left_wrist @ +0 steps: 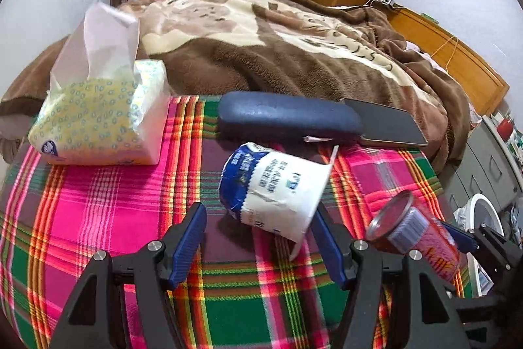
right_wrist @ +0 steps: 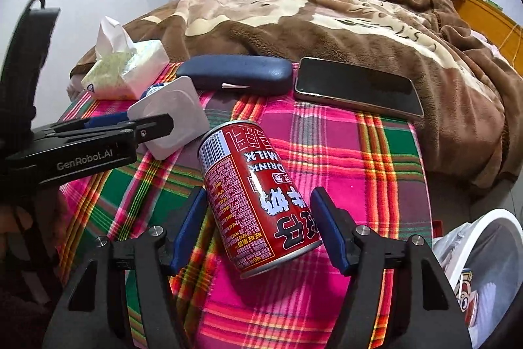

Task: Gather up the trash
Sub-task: 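Grasp the red Drink Milk can with the right gripper while the left gripper grasps the white yogurt cup, then carry the red can and yogurt cup over the bin and open both grippers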

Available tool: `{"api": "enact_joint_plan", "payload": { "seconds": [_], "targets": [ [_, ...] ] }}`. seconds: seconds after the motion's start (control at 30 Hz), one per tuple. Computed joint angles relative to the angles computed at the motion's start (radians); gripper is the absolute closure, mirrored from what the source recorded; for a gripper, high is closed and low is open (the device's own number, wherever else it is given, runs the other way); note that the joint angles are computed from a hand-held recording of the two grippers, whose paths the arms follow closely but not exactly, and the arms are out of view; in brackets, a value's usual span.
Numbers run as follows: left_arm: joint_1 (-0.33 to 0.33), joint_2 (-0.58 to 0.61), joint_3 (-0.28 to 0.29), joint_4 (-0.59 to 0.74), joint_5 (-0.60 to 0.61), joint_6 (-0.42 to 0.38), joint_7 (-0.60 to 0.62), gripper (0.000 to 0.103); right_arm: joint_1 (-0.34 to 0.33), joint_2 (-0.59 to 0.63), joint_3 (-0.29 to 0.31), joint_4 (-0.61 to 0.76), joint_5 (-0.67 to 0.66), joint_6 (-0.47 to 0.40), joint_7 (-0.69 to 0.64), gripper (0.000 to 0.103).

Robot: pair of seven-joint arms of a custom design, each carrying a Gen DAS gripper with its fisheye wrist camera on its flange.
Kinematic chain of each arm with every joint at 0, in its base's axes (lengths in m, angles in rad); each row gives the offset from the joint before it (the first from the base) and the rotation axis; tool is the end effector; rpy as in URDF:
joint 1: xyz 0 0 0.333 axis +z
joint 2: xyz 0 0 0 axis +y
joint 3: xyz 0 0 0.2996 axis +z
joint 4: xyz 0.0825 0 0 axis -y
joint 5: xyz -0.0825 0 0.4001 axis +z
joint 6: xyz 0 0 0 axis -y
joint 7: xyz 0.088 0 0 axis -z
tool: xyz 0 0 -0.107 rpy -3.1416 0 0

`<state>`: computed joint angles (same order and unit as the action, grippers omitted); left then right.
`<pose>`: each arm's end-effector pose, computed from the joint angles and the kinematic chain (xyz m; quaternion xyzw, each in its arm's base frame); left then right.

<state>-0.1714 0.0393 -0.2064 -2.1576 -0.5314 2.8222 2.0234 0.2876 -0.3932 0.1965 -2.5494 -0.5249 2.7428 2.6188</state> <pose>0.5642 -0.1958 0.4210 -0.5305 0.7781 -0.3180 0.1091 0.4073 0.2378 0.4392 -0.6224 0.7077 -0.2065 0.2629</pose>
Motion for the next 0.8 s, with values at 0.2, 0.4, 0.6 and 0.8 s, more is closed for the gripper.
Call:
{"api": "enact_joint_plan", "payload": {
  "seconds": [0.2, 0.4, 0.6, 0.8],
  "targets": [
    [0.007, 0.013, 0.003, 0.005, -0.008, 0.012, -0.009, 0.06, -0.013, -0.011, 0.004, -0.019, -0.007, 0.027, 0.017, 0.037],
    [0.005, 0.007, 0.001, -0.011, 0.012, 0.04, -0.007, 0.088, -0.023, -0.017, 0.006, -0.031, -0.017, 0.046, 0.031, 0.038],
    [0.001, -0.024, -0.004, -0.038, -0.043, 0.055, 0.043, 0.088, -0.034, -0.027, 0.014, -0.041, -0.024, 0.054, 0.057, 0.04],
    [-0.018, -0.072, 0.005, -0.083, -0.104, 0.052, 0.1, 0.088, -0.046, -0.044, 0.028, -0.05, -0.046, 0.046, 0.096, 0.042]
  ]
}}
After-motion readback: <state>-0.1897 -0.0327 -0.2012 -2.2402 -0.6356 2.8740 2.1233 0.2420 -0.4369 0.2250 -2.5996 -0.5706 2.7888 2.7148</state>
